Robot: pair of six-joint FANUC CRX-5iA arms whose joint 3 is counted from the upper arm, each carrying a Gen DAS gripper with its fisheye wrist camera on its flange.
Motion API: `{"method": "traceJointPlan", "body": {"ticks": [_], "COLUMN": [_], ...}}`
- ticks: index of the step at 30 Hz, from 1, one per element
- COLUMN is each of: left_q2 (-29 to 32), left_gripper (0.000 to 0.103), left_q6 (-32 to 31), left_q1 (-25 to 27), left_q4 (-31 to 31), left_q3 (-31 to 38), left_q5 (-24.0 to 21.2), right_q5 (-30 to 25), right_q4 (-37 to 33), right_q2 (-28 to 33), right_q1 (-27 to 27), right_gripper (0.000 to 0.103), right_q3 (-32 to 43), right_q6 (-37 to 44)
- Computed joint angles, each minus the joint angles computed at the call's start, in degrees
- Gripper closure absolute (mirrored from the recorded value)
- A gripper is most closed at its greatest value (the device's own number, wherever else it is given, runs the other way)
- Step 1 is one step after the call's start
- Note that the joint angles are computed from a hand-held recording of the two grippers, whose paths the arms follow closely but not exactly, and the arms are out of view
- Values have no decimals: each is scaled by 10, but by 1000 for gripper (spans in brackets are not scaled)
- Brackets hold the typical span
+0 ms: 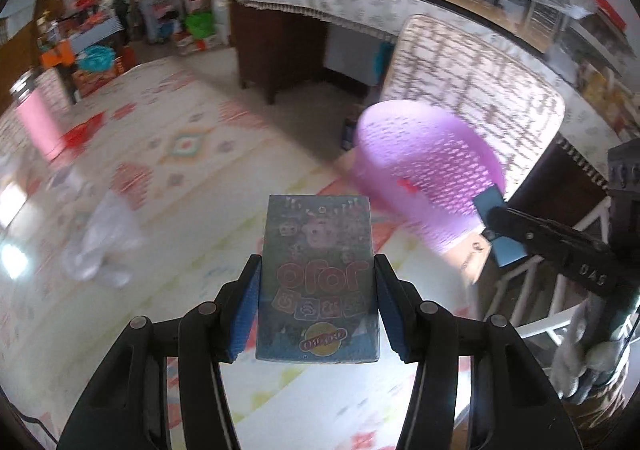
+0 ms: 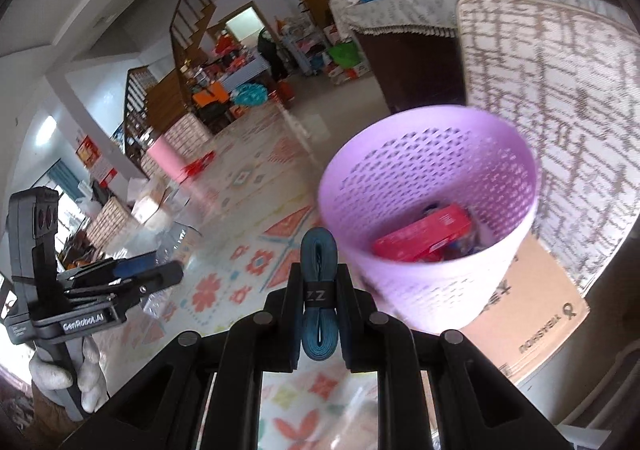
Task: Collect trash
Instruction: 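Carry the grey box and teal strap over the basket and open both tools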
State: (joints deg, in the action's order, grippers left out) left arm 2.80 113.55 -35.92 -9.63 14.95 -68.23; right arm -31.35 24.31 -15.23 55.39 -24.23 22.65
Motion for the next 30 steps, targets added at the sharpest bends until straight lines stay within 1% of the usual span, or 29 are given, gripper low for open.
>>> {"method": "traceJointPlan", "body": {"ticks": [1, 5, 10, 16, 17, 18, 19, 20, 21, 22, 23, 25, 27, 29, 30], "left_q2": [13, 70, 135, 208, 215, 218, 222, 225, 226, 222, 219, 203, 180, 152, 140], "left_gripper": [50, 50, 50, 50, 49, 45, 34, 28, 20, 19, 19, 19, 19, 19, 19], "left_q6": [-7, -36, -57, -67, -70, -71, -70, -64, -55, -51, -54, -57, -54, -60, -60], "left_q1": [0, 2, -3, -9, -8, -7, -7, -8, -10, -14, -16, -19, -16, -7, -6], "left_q4": [7, 44, 53, 50, 53, 53, 50, 46, 37, 24, 17, 7, 16, 41, 44], "left_q3": [14, 72, 150, 245, 253, 256, 262, 270, 276, 275, 271, 251, 216, 173, 157], "left_q5": [2, 7, -4, -25, -17, -9, -9, -16, -25, -29, -30, -30, -19, -2, 0], "right_q5": [1, 6, -4, -12, -10, -11, -15, -12, -3, 3, 4, 2, 2, 4, 5], "right_q4": [7, -2, 6, -5, -1, -1, -6, -10, -6, 3, 8, -6, -28, -34, -32], "right_q2": [0, -1, 8, 36, 42, 47, 50, 50, 48, 46, 45, 45, 46, 44, 43], "right_q1": [-5, -35, -63, -99, -107, -112, -116, -120, -122, -122, -119, -116, -114, -107, -102], "right_gripper": [86, 86, 86, 86, 86, 83, 70, 51, 43, 34, 33, 33, 32, 31, 31], "right_q3": [-1, 7, 21, 46, 48, 51, 55, 54, 47, 41, 37, 38, 41, 39, 37], "right_q6": [-6, 2, 6, 20, 15, 13, 12, 7, -3, -14, -17, -4, 9, 8, 5]}}
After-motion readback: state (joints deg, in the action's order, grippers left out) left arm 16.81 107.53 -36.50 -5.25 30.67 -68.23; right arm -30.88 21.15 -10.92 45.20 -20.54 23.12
